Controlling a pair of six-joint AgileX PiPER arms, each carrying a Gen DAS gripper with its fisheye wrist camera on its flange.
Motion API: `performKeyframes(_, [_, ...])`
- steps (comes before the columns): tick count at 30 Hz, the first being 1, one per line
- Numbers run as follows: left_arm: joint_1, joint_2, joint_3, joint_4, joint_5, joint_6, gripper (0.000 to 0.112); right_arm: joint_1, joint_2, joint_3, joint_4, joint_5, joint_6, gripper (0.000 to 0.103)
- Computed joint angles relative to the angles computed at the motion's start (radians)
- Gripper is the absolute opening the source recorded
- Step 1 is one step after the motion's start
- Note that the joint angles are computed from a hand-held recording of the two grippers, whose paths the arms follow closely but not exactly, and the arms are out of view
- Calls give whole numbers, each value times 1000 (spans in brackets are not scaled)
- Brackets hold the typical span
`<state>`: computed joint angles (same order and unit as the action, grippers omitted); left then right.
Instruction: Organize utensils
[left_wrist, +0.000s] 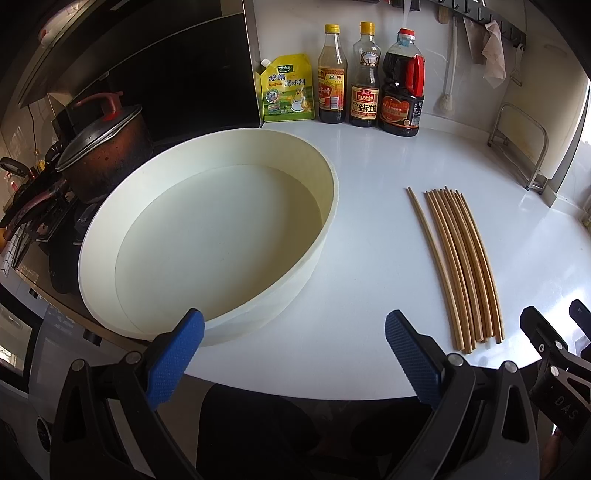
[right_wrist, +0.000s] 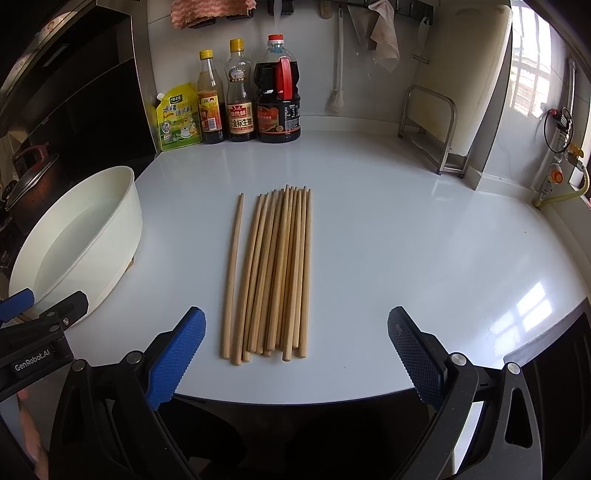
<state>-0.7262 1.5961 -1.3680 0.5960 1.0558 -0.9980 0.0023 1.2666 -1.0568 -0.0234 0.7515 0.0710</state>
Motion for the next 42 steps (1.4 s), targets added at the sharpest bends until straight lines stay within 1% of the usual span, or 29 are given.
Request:
performKeyframes(3, [-13,11,-21,4,2,2,97,-24,-4,8,26,-6,-34,95])
performKeyframes(5, [-22,23,-38,0,-4,11,97,-62,-5,13,58,-9,-72,95])
performKeyframes(10, [-46,57,-78,-30,-60,38,97,-167,5,13,133,-18,-153,95])
performKeyframes(15, [-80,130,-152,-48,-94,90,97,-228,37,0,139,-28,-177,95])
performKeyframes(18, [-81,185,-207,-70,-95,129,97,-273,58,-6,183,-27,-227,95])
performKeyframes(21, [-77,229,-254,-83,-82,145,97,-291,92,-27,203,-18,-251,95])
performKeyframes(25, [-65,260,-290,-95,-83,151,97,-306,130,-65,220,-7,-293,95])
performKeyframes(28, [-62,290,-326,-93,-62,159,97,-318,158,-95,241,0,-320,95])
performKeyframes(36, [-39,325,-357,-117,-59,165,97,-309,225,-144,275,-2,-358,95])
performKeyframes(42, [-29,336,-361,-97,-57,149,97,-298,266,-171,306,-6,-382,95])
